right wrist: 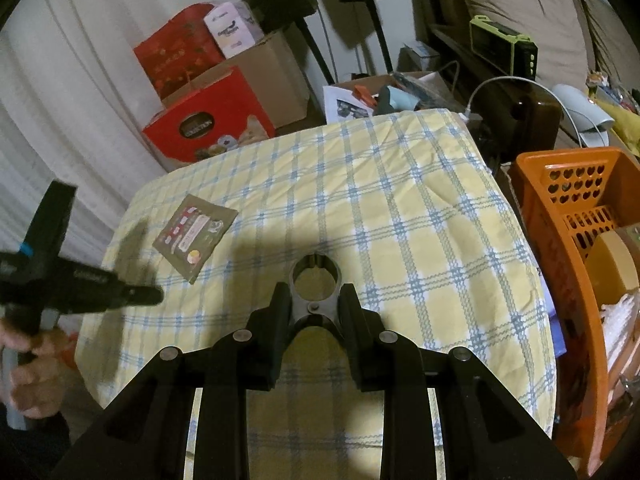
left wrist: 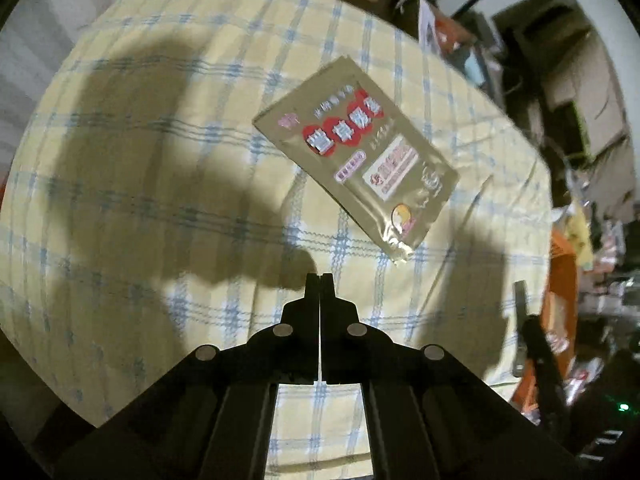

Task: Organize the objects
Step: 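Lift the gold warmer packet off the cloth with the left gripper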

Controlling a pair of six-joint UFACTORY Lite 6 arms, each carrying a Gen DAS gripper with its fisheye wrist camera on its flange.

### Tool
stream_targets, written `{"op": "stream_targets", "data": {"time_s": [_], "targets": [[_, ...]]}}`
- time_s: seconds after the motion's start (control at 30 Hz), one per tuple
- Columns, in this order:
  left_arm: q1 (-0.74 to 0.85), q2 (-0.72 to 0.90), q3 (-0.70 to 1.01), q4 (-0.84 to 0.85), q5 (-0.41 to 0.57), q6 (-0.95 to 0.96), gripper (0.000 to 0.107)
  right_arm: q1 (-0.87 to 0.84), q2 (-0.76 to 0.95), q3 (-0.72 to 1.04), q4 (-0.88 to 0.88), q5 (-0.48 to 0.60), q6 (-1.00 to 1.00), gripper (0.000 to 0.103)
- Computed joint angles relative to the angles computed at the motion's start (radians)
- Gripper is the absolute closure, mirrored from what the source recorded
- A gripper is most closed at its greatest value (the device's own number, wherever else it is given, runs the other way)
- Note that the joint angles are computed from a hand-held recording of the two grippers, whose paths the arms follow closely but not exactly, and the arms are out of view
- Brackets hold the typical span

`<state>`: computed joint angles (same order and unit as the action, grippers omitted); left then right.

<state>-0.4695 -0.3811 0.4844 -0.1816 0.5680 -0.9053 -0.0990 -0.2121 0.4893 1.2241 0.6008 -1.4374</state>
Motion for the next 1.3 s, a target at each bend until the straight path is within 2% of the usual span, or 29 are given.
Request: {"op": "stream_targets", "data": {"time_s": [0.03, 0.1, 0.17, 0.23, 0.27, 0.33, 0.43, 0.47, 0.53, 0.6, 0.77, 0.9, 0.93, 0.97, 1.07, 1.17, 1.3], "targets": [[0.013, -0.037, -0.007, 0.009, 0.005, -0.034, 0.105, 0.001, 0.002, -0.001, 0.005, -0.001, -0.005, 0.078], [0.051, -0.033, 0.013, 0.000, -0.014, -0.044, 0.090, 0.009, 0.012, -0.002, 0.011, -0.011, -0.009, 0.078], [0.064, 0.077, 0.115, 0.035, -0.026, -0.098, 0.043, 0.017, 0.026, 0.001, 0.019, -0.024, -0.012, 0.078], [0.034, 0.202, 0.226, 0.142, -0.047, -0.218, 0.031, 0.017, 0.035, 0.000, 0.026, -0.031, -0.020, 0.078], [0.017, 0.288, 0.300, 0.189, -0.039, -0.274, 0.021, 0.016, 0.039, 0.000, 0.029, -0.033, -0.023, 0.078], [0.019, 0.455, 0.429, 0.214, -0.016, -0.317, 0.015, 0.008, 0.041, 0.000, 0.030, -0.033, -0.030, 0.078], [0.047, 0.651, 0.558, 0.185, 0.015, -0.429, 0.015, 0.001, 0.052, 0.006, 0.029, -0.039, -0.034, 0.078], [0.044, 0.679, 0.573, 0.199, 0.026, -0.475, 0.008, -0.003, 0.054, 0.008, 0.028, -0.039, -0.036, 0.078], [0.026, 0.760, 0.660, 0.283, 0.070, -0.582, 0.007, -0.014, 0.054, 0.009, 0.023, -0.034, -0.040, 0.078], [0.023, 0.880, 0.792, 0.312, 0.179, -0.627, 0.004, -0.027, 0.051, 0.009, 0.018, -0.024, -0.044, 0.078], [0.029, 0.941, 0.861, 0.374, 0.207, -0.812, 0.004, -0.054, 0.043, 0.011, 0.010, 0.004, -0.045, 0.078], [0.020, 0.986, 0.917, 0.403, 0.223, -0.841, 0.006, -0.081, 0.054, 0.016, 0.006, 0.015, -0.055, 0.078], [0.006, 0.997, 0.929, 0.430, 0.226, -0.853, 0.011, -0.094, 0.056, 0.017, 0.005, 0.021, -0.058, 0.078], [-0.007, 1.005, 0.944, 0.470, 0.233, -0.858, 0.021, -0.105, 0.058, 0.019, 0.005, 0.029, -0.061, 0.078], [-0.030, 0.962, 0.888, 0.534, 0.210, -0.869, 0.042, -0.132, 0.065, 0.027, 0.000, 0.048, -0.064, 0.078], [-0.034, 0.812, 0.727, 0.545, 0.171, -0.790, 0.050, -0.146, 0.054, 0.028, -0.012, 0.060, -0.056, 0.078], [-0.077, 0.665, 0.584, 0.458, 0.099, -0.569, 0.053, -0.151, 0.029, 0.022, -0.022, 0.073, -0.046, 0.078]]}}
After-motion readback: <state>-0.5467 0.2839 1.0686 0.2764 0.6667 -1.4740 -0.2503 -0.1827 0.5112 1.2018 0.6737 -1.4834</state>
